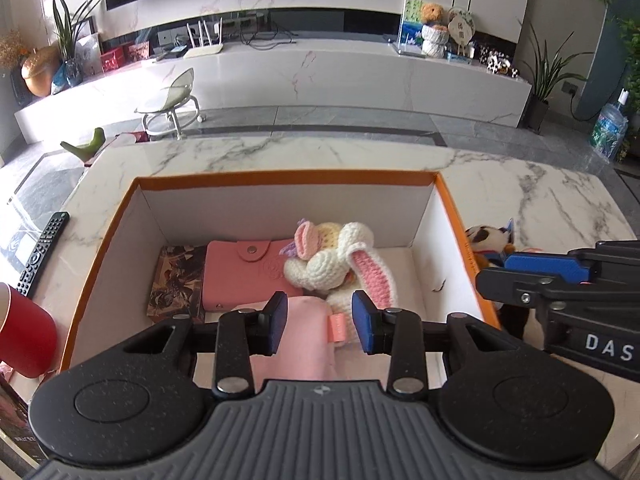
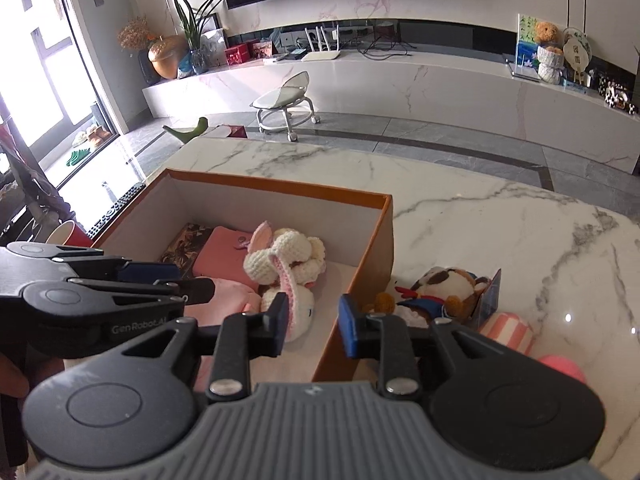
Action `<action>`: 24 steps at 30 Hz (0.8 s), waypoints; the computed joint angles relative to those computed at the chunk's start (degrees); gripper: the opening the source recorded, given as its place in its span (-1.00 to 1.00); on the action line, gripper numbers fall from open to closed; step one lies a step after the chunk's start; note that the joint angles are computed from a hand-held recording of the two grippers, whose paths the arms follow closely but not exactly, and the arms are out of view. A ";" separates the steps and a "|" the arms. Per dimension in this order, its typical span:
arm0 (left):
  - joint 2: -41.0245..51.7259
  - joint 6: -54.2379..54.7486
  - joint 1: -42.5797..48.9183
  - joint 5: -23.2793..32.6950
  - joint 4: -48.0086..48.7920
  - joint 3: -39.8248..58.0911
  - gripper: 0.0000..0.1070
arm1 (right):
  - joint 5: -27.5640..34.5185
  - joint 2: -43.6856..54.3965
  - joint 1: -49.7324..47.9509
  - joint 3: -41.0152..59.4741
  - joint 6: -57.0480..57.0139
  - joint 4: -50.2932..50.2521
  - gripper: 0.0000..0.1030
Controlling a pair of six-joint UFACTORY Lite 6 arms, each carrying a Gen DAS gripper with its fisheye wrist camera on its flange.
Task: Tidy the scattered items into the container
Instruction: 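Lift both tools out of the box toward the plush toys and pink pompom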
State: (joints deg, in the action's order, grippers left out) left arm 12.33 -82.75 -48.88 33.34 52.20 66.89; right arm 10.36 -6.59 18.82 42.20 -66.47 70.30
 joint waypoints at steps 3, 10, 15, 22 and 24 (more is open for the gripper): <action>-1.88 -7.62 -3.55 1.23 6.79 -0.98 0.03 | -1.22 -5.64 -0.83 -4.02 -3.57 3.82 -0.35; -1.60 -20.13 -11.96 8.38 16.81 0.95 0.21 | -1.32 -20.20 -6.04 -12.85 2.99 -4.88 -0.27; -0.62 -26.80 -16.24 10.16 21.69 1.94 0.22 | 5.90 -31.80 -16.37 -19.36 -3.69 -2.36 0.15; 3.13 -30.95 -20.11 9.25 24.55 5.38 0.22 | 31.92 -39.20 -47.83 -23.63 -14.98 0.28 0.48; 5.54 -31.33 -21.19 9.49 25.17 7.27 0.22 | 36.64 -38.78 -55.52 -24.14 -17.79 -0.35 0.48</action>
State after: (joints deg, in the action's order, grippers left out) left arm 17.87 -114.08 -70.07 42.83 77.37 74.16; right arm 47.00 -45.37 -36.70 18.06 -84.26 69.95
